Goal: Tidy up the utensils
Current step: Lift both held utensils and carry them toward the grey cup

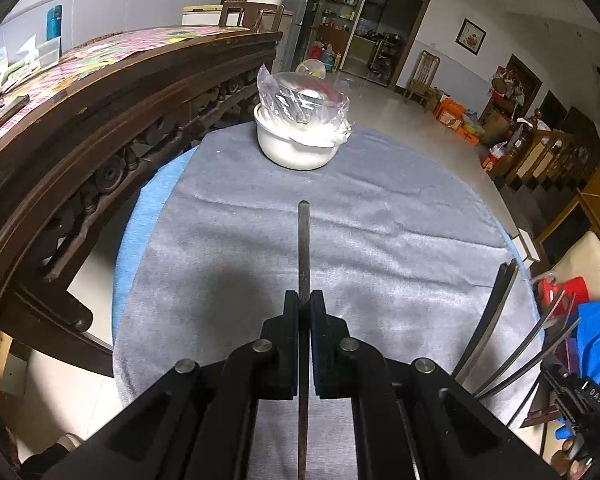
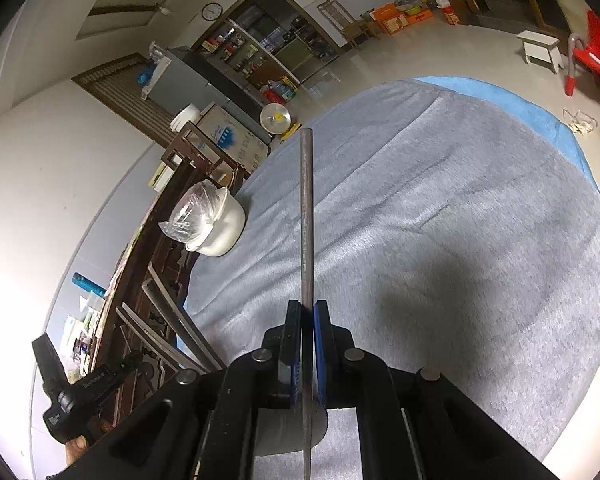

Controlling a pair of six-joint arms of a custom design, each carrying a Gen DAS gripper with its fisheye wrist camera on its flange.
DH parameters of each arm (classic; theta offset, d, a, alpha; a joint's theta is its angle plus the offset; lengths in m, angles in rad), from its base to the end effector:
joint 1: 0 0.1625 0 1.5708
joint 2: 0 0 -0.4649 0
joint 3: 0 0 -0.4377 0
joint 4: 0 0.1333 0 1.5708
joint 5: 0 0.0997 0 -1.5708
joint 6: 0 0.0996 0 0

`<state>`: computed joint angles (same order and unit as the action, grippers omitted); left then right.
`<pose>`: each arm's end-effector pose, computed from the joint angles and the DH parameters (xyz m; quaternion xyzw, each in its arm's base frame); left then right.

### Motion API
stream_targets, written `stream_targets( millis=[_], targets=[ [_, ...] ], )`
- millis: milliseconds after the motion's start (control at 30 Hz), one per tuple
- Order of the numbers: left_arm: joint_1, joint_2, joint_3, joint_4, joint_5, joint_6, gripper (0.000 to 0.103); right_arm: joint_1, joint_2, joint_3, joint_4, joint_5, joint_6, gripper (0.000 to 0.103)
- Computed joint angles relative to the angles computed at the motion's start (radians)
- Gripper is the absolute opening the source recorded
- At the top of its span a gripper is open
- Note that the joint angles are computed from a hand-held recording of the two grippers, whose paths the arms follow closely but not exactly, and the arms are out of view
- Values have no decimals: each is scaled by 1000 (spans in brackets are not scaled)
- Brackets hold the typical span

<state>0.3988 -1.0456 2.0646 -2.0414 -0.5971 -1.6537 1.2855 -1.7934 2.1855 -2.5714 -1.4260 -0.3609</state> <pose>-0.3940 -0.4001 0.0922 -0.0799 0.8565 -0.4071 0.3072 0.0179 -0.4638 0.4248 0.0576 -0.9501 0.3052 0.0294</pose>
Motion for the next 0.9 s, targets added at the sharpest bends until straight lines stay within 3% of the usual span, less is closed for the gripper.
stream_targets(
  millis=[467,667,900],
  targets=[
    [-8,8,34,-57,-37,-6,5,-104,-43,46,7,71,4,7],
    [-19,-4,31,-81,14,-30,5,-97,-40,45,-37,117,25,7],
    [-47,-16,21,-110,112,-82,5,-58,-28,63,-178,186,94,7]
  ],
)
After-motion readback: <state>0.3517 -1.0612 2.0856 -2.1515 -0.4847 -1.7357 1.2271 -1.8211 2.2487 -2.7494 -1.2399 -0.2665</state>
